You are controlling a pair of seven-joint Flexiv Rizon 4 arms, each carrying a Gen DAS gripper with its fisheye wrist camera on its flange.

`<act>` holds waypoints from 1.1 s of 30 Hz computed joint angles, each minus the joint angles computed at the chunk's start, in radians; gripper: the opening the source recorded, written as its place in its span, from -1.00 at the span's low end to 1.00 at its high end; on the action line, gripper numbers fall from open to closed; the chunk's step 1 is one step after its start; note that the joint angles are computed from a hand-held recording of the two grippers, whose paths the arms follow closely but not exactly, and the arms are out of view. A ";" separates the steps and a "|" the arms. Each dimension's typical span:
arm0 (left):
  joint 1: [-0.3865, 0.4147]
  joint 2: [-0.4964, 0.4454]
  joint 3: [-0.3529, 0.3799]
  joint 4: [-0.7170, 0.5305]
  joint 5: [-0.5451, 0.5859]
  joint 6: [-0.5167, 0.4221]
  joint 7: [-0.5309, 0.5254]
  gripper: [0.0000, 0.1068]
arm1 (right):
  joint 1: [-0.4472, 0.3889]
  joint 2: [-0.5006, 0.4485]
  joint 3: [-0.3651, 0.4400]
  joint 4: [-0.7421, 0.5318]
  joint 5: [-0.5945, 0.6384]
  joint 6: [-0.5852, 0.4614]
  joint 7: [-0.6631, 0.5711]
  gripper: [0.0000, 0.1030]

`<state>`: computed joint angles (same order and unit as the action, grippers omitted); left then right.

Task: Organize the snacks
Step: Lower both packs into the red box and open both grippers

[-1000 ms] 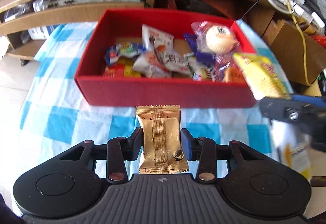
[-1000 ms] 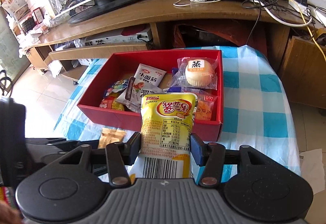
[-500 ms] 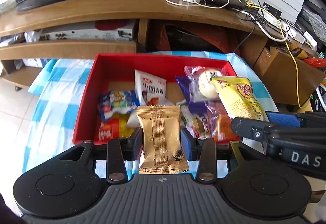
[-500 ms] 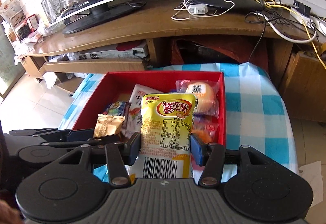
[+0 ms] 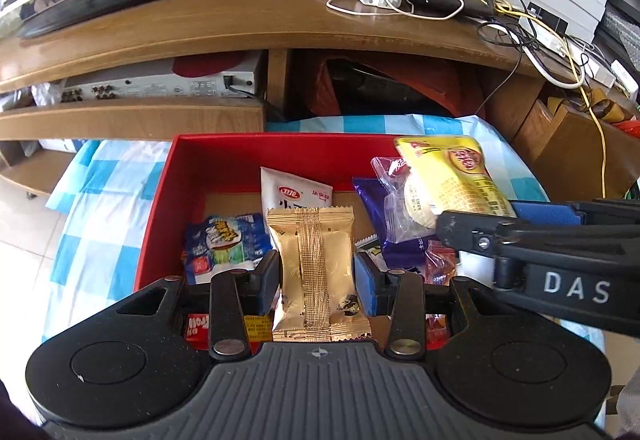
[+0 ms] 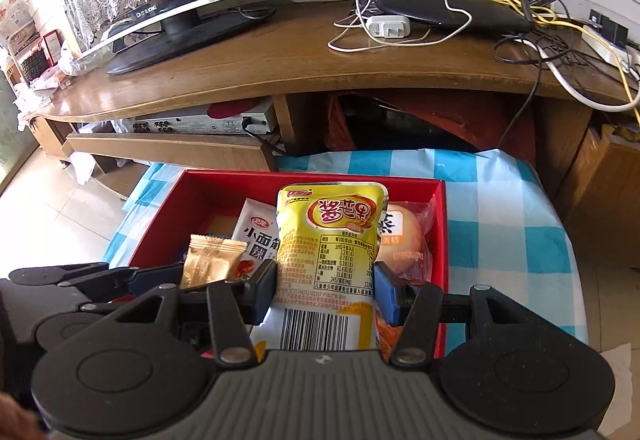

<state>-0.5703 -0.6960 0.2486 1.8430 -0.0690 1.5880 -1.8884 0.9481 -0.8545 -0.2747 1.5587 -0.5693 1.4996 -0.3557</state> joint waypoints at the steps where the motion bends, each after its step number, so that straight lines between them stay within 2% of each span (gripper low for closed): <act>1: -0.003 -0.003 0.004 -0.005 0.002 -0.001 0.001 -0.10 | -0.004 -0.004 0.005 -0.007 0.000 -0.003 -0.004 0.24; 16: -0.004 -0.023 0.022 -0.037 0.012 -0.023 -0.019 -0.09 | -0.017 -0.024 0.003 -0.033 0.007 -0.010 -0.002 0.24; 33: 0.012 -0.027 0.017 -0.045 0.030 -0.035 -0.040 -0.11 | -0.056 -0.046 0.059 -0.066 0.005 -0.045 -0.036 0.24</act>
<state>-0.5579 -0.7235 0.2655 1.7981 -0.0387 1.5532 -1.9287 0.8918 -0.9001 -0.2155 1.4931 -0.5641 1.4546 -0.3922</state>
